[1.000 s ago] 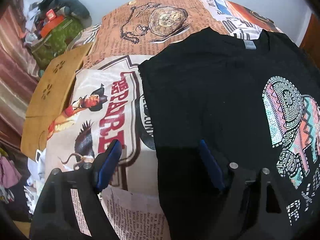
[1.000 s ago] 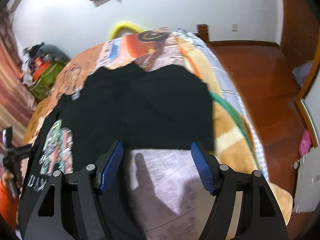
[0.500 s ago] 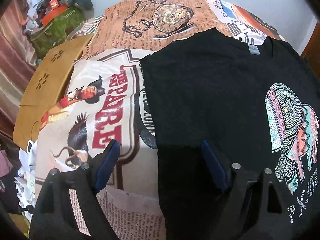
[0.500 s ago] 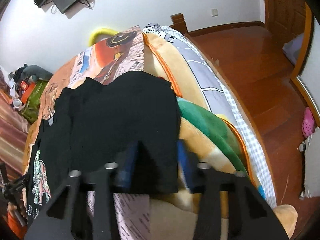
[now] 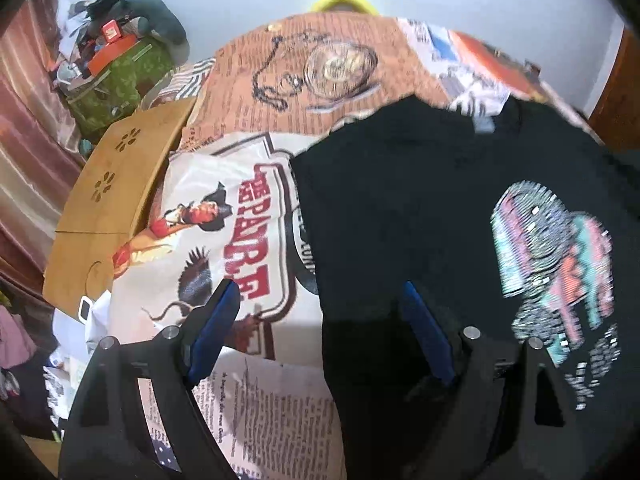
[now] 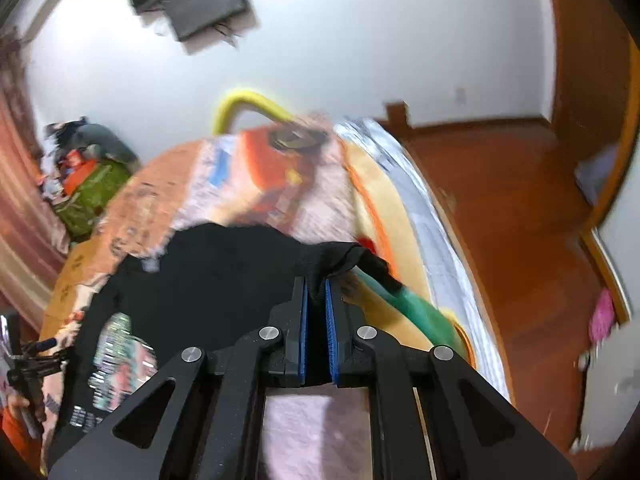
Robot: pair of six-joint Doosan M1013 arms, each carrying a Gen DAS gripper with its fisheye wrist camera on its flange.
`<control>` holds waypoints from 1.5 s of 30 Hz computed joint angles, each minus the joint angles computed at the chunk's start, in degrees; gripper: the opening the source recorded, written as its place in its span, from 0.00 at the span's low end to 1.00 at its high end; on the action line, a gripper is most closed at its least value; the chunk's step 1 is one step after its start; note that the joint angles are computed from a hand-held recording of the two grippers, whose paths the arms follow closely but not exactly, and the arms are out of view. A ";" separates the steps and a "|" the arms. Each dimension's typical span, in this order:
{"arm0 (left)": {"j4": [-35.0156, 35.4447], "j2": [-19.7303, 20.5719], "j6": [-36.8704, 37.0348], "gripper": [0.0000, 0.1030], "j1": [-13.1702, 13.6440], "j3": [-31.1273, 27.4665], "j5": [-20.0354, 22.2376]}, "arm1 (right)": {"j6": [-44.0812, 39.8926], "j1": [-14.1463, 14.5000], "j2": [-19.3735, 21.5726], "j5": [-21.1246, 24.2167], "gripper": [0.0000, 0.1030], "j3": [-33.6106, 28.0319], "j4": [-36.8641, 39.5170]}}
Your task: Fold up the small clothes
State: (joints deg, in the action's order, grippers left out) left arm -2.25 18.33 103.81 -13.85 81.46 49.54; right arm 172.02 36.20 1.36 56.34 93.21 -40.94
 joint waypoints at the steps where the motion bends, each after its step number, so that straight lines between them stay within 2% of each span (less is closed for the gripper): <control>1: -1.11 -0.31 0.50 0.81 0.32 -0.07 -0.09 | -1.27 0.19 0.53 -0.43 0.07 -1.07 -0.15; 7: -3.01 -1.58 2.23 0.81 0.94 0.21 -0.64 | -10.55 1.02 5.48 -6.50 0.07 -7.11 2.91; 13: -1.99 -1.95 3.19 0.81 0.92 0.98 -0.42 | -23.12 0.48 11.48 -8.95 0.08 -10.74 15.47; 19: -1.46 -1.44 3.27 0.81 0.59 0.92 -0.01 | -32.37 -0.53 13.74 -6.97 0.15 -11.26 26.89; 21: -2.01 -0.98 3.43 0.81 0.55 0.42 0.13 | -34.42 -0.78 12.98 -7.83 0.26 -10.40 28.91; 22: -2.37 -0.58 3.38 0.81 0.52 -0.11 0.35 | -34.70 -0.77 12.45 -8.14 0.30 -10.05 28.47; 24: -2.32 0.27 2.69 0.82 0.35 -1.22 0.45 | -33.62 -0.33 11.66 -8.49 0.47 -9.70 26.23; 25: -2.27 0.71 2.47 0.83 0.29 -1.75 0.39 | -32.60 -0.18 11.19 -8.92 0.49 -9.38 24.45; 28: -0.79 2.87 0.63 0.86 0.04 -4.26 0.67 | -28.28 -0.19 9.87 -8.76 0.51 -8.60 18.22; 32: 2.07 6.83 -2.89 0.86 -0.12 -8.42 3.54 | -22.93 -1.39 9.75 -6.72 0.52 -8.10 14.30; 38: -0.46 12.71 -6.86 0.85 0.76 -14.72 10.19 | -21.40 -4.51 11.38 -5.21 0.52 -7.81 15.54; 41: -5.76 14.71 -6.13 0.67 1.57 -16.79 13.19 | -21.14 -6.09 11.57 -7.20 0.49 -7.28 17.95; 42: -7.76 15.21 -5.95 0.57 1.81 -17.21 13.93 | -21.16 -6.45 11.74 -8.15 0.41 -7.16 18.83; 43: -9.02 15.28 -5.65 0.42 1.93 -17.19 13.81 | -21.82 -6.77 11.91 -8.93 0.36 -7.10 19.97; 45: -12.34 15.51 -3.56 0.22 2.06 -17.37 13.76 | -22.82 -6.77 12.05 -9.14 0.15 -7.19 21.04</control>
